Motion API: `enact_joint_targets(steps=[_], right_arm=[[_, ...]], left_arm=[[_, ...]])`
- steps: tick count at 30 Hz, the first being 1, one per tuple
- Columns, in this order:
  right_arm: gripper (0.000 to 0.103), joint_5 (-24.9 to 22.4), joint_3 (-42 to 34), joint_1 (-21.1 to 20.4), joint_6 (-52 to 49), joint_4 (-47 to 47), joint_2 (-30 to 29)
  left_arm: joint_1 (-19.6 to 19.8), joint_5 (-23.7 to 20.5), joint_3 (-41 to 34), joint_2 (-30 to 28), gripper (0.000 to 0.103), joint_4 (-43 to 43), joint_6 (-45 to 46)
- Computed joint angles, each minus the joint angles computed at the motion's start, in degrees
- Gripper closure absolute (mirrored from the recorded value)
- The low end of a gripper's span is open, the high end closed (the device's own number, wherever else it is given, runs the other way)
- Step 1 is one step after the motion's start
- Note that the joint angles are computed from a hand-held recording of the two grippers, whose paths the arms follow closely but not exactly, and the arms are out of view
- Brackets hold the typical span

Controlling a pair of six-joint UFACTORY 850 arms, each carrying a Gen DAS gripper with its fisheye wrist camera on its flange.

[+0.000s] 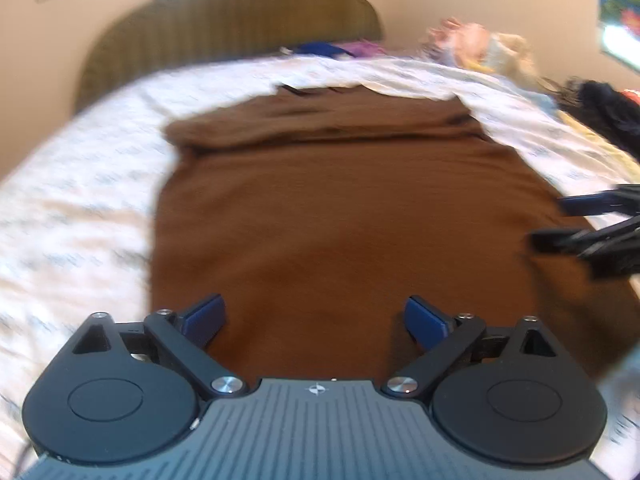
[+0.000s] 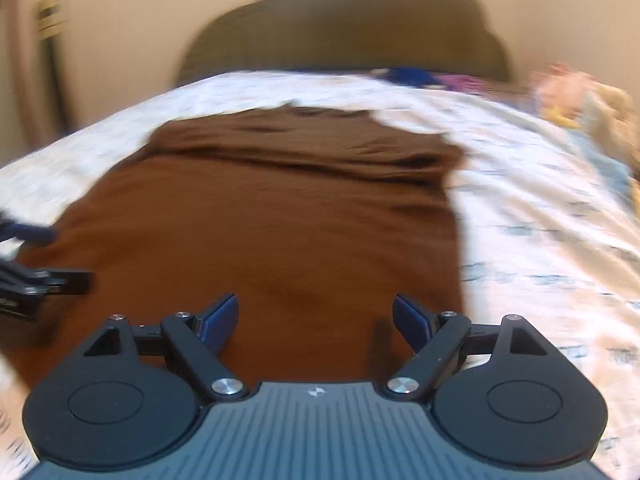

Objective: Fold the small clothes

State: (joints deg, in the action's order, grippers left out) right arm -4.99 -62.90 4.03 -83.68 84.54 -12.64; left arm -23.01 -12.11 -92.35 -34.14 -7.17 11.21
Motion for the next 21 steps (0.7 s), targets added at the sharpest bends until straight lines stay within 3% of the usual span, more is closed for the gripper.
enact_joint_targets(steps=[3, 5, 7, 11, 14, 16, 20, 21], right_arm=[[0.012, -2.82, 2.06, -1.33, 5.17, -6.38, 0.07], [0.012, -3.87, 2.53, -2.89, 5.75, -5.43, 0.77], [0.011, -2.86, 3.11, -3.36, 13.22, -11.14, 2.23], [0.011, -14.12, 6.79, -9.17, 15.79, -6.34, 8.07], [0.011, -19.8, 6.76, -13.29, 30.08, -15.21, 7.87], [0.011, -26.42, 7.09, -16.13, 34.06, -15.84, 7.67], [0.011, -48.03, 6.06, -21.76, 32.57, -6.27, 3.97], [0.011, -51.18, 5.79, -22.06, 32.76, -5.31, 3.08]], left_arm=[[-0.14, 3.11, 3.18, 0.84, 0.0, 3.28, -3.21], [0.31, 0.18, 2.12, 1.31, 0.005, 5.23, -6.95], [1.48, 0.01, 3.77, 3.59, 0.005, -0.54, -3.81], [3.76, -0.44, 8.12, 7.38, 0.003, 0.52, -9.78], [6.26, -3.5, 9.14, 7.51, 0.004, -14.9, 0.4], [7.21, -5.09, 9.84, 8.23, 0.004, -26.89, 10.4], [11.46, -21.36, 5.93, 5.78, 0.004, -50.87, 25.61], [12.47, -24.77, 5.32, 4.9, 0.004, -54.89, 27.21]])
